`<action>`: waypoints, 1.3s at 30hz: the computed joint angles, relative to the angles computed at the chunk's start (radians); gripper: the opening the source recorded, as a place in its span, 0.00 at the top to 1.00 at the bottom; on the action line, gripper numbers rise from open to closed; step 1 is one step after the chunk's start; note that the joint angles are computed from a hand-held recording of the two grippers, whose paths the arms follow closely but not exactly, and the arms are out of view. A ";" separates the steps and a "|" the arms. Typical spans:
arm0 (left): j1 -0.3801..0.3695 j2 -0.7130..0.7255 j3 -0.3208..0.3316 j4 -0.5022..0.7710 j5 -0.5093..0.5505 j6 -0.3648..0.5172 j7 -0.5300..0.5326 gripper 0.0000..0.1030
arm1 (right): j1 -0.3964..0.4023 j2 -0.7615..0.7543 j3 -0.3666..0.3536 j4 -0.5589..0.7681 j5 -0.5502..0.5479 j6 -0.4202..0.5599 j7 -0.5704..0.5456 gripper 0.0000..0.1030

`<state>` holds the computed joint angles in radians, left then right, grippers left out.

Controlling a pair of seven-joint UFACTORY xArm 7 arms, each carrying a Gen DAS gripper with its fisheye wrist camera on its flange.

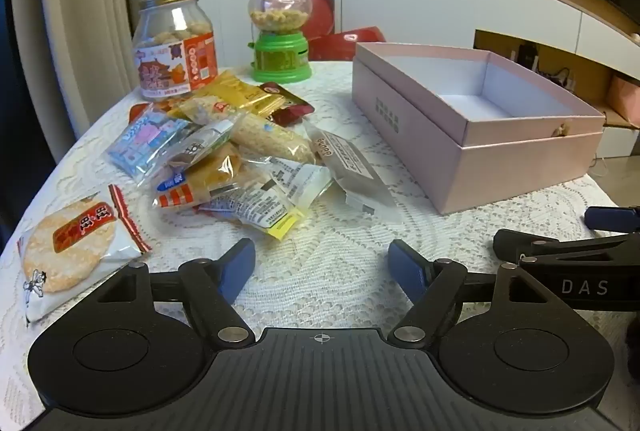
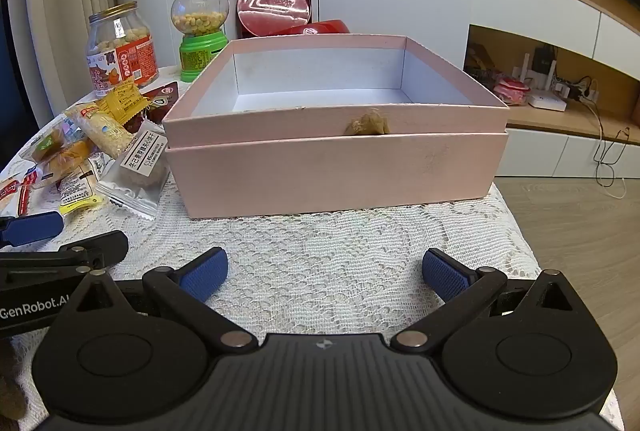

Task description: Organize snacks

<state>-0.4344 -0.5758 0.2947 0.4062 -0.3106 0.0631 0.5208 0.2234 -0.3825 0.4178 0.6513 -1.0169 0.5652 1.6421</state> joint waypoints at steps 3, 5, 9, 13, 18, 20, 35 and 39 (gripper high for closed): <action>0.018 0.005 -0.016 -0.004 0.015 -0.011 0.000 0.22 | -0.001 0.000 0.002 0.000 -0.008 0.001 0.006 0.00; 0.015 0.002 -0.012 -0.004 0.017 -0.009 -0.002 0.22 | 0.001 0.002 0.000 0.001 -0.006 0.003 0.004 0.00; 0.026 0.007 -0.024 -0.004 0.026 -0.010 -0.009 0.22 | 0.002 0.003 -0.001 0.002 -0.006 0.003 0.003 0.00; 0.017 0.003 -0.007 -0.003 0.026 -0.007 -0.003 0.22 | 0.004 0.003 -0.003 0.001 -0.006 0.003 0.003 0.00; 0.021 0.004 -0.014 -0.004 0.029 -0.010 -0.008 0.22 | 0.004 0.002 -0.003 0.001 -0.006 0.003 0.003 0.00; 0.020 0.004 -0.013 -0.004 0.030 -0.009 -0.008 0.22 | 0.004 0.002 -0.003 0.001 -0.006 0.003 0.003 0.00; 0.020 0.004 -0.013 -0.004 0.032 -0.009 -0.010 0.22 | 0.004 0.003 -0.004 0.001 -0.007 0.003 0.004 0.00; 0.020 0.004 -0.012 -0.004 0.032 -0.008 -0.009 0.22 | 0.005 0.003 -0.004 0.001 -0.008 0.003 0.004 0.00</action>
